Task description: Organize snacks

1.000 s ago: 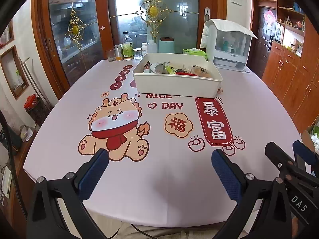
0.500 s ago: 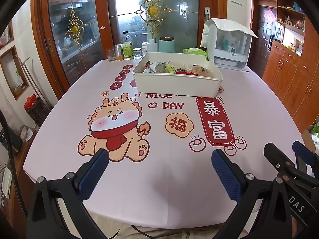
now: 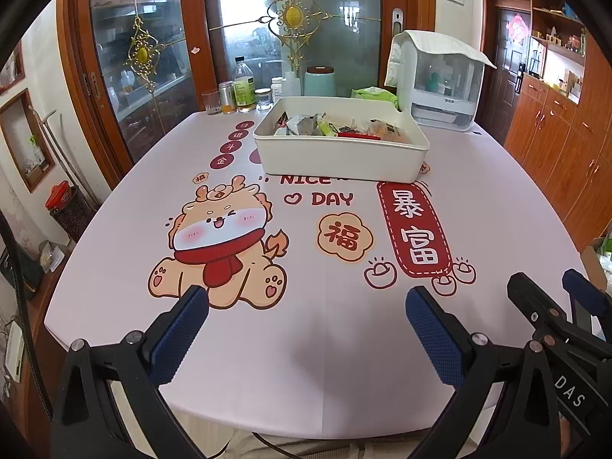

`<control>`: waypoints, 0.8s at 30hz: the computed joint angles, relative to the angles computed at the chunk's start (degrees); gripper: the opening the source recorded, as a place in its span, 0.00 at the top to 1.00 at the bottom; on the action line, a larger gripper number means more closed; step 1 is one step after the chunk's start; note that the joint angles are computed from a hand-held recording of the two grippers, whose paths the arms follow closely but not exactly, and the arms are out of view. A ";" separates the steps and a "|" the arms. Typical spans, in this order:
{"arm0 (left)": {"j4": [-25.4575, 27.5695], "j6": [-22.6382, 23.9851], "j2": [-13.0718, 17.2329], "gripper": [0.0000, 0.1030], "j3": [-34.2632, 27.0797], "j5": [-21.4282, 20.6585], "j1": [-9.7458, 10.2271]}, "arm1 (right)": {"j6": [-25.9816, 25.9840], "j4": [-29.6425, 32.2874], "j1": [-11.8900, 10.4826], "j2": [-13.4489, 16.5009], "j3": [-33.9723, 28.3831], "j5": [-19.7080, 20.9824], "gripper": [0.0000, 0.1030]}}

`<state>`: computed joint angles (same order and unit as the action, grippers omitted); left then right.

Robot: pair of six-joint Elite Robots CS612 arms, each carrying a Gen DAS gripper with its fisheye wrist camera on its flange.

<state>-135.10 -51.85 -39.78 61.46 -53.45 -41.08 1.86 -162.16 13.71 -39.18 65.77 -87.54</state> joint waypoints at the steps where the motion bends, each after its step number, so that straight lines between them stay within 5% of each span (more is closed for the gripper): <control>1: 0.04 0.00 0.02 0.01 -0.05 -0.01 0.00 | 0.15 -0.05 0.03 -0.02 0.09 -0.12 0.18; 24: 0.09 0.25 0.10 0.01 0.13 -1.16 0.31 | 0.65 0.74 0.11 0.41 -0.23 -0.65 0.18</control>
